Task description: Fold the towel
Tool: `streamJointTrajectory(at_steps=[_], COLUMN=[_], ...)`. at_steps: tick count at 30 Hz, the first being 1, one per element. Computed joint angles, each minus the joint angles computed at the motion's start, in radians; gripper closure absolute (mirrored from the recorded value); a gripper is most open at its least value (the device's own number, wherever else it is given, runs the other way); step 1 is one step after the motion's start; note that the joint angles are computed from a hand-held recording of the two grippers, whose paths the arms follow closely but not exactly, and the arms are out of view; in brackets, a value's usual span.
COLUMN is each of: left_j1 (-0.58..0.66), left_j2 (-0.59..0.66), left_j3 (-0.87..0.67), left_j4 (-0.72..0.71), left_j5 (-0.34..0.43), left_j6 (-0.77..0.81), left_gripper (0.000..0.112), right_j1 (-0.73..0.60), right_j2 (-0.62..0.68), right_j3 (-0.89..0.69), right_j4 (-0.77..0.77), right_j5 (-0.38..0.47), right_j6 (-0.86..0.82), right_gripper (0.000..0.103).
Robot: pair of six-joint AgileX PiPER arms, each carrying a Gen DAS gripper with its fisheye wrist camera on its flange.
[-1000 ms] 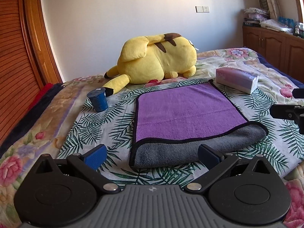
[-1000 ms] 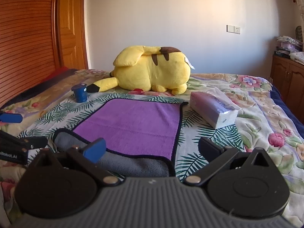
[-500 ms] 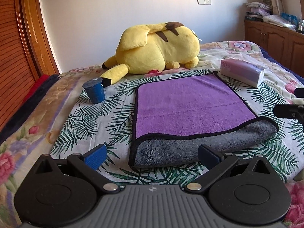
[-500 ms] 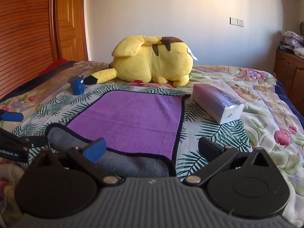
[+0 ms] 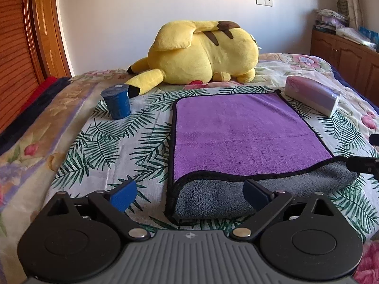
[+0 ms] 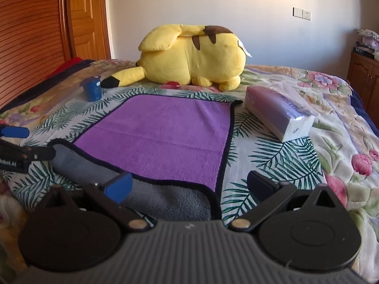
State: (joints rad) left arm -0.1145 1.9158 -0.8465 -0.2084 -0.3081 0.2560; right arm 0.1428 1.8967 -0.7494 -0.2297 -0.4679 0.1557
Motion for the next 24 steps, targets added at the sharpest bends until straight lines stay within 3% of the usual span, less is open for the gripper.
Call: streamJointTrajectory(at_steps=[6,14,22,24], left_j1=[0.043,0.078,0.085,0.084], left_j2=[0.04,0.088,0.122,0.128], left_j3=[-0.058,-0.117,-0.149,-0.152], left_j4=[0.181,0.411,0.55,0.572], left_j5=[0.047,0.093,0.149,0.158], left_j6=[-0.179,-0.392,-0.513,-0.533], left_gripper=[0.028,0.055,0.066,0.068], right_j1=[-0.012,-0.028,-0.039,-0.04], right_j2=[0.04,0.079,0.099,0.103], right_j3=[-0.052,-0.107,-0.14,-0.146], right_j4=[-0.049,-0.126,-0.244,-0.27], right_j5=[0.042,0.091,0.135,0.145], right_j6=[0.045,0.116,0.224,0.247], right_gripper=[0.0,0.001,0.001,0.008])
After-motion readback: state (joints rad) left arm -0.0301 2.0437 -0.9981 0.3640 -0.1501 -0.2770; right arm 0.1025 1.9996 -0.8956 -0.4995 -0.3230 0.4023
